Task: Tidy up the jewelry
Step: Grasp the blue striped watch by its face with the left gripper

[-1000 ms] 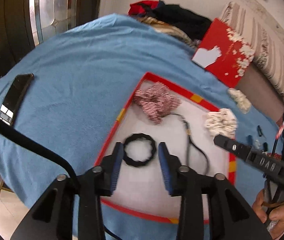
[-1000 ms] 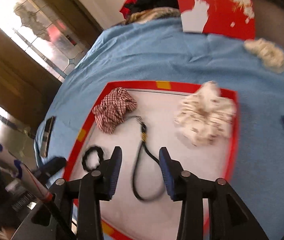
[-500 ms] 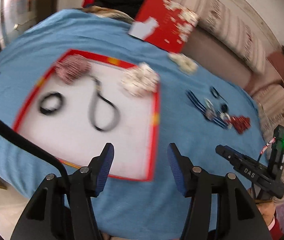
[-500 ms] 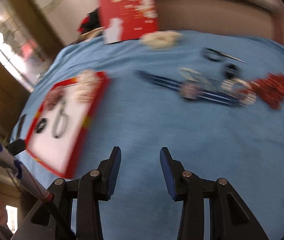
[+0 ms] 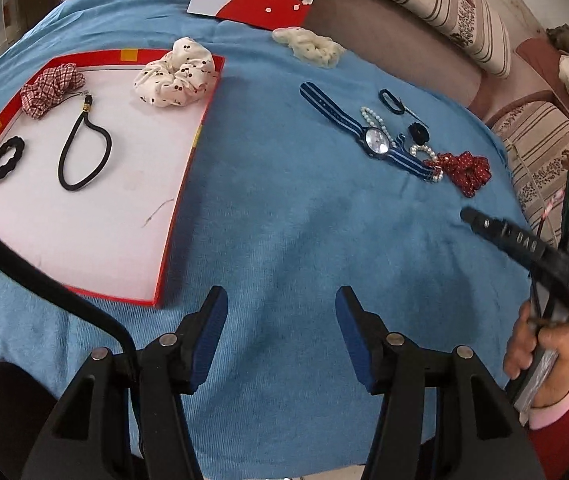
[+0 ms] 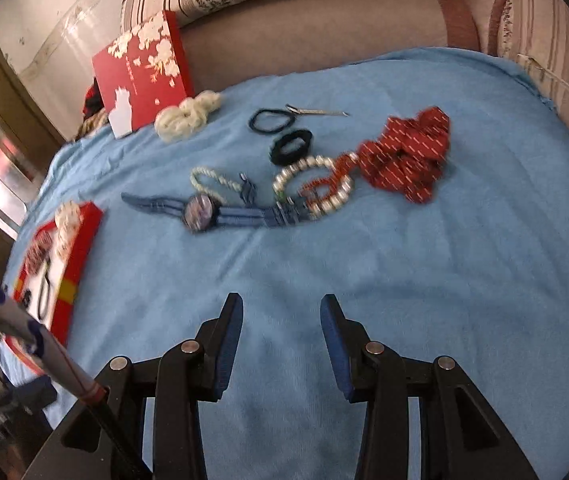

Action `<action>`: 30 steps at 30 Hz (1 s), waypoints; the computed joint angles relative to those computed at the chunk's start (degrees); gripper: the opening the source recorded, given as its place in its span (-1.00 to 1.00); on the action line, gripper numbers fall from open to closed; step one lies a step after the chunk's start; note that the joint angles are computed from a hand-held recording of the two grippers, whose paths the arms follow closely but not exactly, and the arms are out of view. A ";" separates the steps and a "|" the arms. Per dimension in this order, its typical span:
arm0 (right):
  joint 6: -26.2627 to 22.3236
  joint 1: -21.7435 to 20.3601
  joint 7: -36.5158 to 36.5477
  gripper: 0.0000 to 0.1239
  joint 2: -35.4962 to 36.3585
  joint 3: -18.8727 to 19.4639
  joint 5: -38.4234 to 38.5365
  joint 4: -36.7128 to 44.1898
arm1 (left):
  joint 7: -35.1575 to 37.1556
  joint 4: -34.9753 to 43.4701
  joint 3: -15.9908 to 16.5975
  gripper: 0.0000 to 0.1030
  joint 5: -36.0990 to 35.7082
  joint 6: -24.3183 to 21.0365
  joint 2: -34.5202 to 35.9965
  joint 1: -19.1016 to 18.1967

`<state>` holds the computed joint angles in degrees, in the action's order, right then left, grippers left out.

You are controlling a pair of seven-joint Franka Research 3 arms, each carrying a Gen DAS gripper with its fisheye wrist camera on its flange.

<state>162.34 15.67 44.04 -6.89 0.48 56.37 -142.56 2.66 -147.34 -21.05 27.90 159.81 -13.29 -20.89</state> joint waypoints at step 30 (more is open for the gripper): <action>-30.58 -5.62 0.46 -0.42 1.62 1.08 1.12 2.17 | 4.16 -0.47 1.09 0.07 -4.14 3.79 1.99 1.33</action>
